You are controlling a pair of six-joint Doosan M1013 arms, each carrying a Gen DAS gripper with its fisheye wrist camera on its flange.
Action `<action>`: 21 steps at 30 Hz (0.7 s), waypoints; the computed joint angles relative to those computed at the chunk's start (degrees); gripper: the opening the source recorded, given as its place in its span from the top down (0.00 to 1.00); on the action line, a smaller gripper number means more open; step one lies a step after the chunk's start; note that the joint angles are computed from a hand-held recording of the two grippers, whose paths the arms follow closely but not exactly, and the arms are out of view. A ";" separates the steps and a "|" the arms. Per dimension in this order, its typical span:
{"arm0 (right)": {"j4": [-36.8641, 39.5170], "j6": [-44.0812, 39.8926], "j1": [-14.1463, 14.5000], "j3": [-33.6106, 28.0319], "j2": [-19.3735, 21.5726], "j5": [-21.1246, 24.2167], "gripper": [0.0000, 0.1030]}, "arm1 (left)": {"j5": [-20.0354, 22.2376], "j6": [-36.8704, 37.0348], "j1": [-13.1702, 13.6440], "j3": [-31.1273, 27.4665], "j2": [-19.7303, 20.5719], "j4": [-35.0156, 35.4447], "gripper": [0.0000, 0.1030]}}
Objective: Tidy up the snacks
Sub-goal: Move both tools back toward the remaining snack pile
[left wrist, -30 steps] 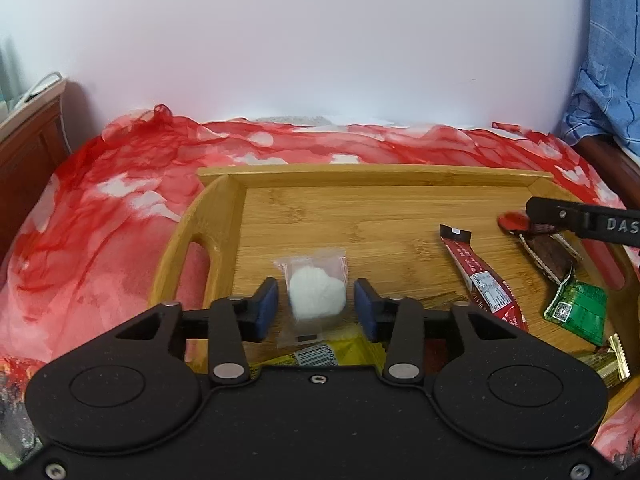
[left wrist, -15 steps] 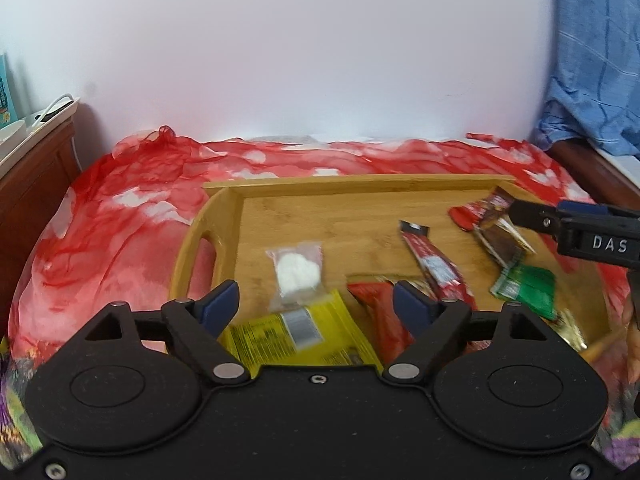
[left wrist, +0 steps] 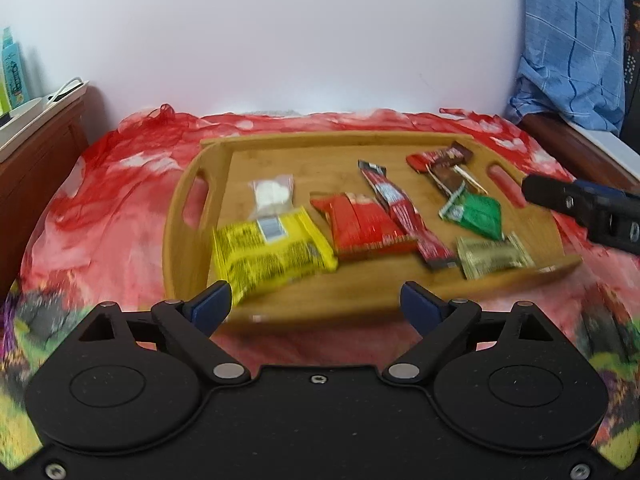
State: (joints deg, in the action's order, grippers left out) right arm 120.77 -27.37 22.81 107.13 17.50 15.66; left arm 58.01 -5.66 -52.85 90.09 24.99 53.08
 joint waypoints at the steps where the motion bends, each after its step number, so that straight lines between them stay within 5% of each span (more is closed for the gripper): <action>1: 0.33 -0.85 0.10 0.69 -0.38 0.19 0.10 | 0.03 -0.49 -0.36 0.21 -0.11 0.11 0.11; 9: 6.47 -10.36 0.79 7.32 -4.42 0.71 0.10 | 1.14 -3.83 -3.25 1.47 -0.91 0.67 0.10; 21: 6.93 -12.20 2.36 12.39 -7.28 0.19 0.12 | 0.76 -7.32 -6.59 3.70 -1.38 -0.09 0.11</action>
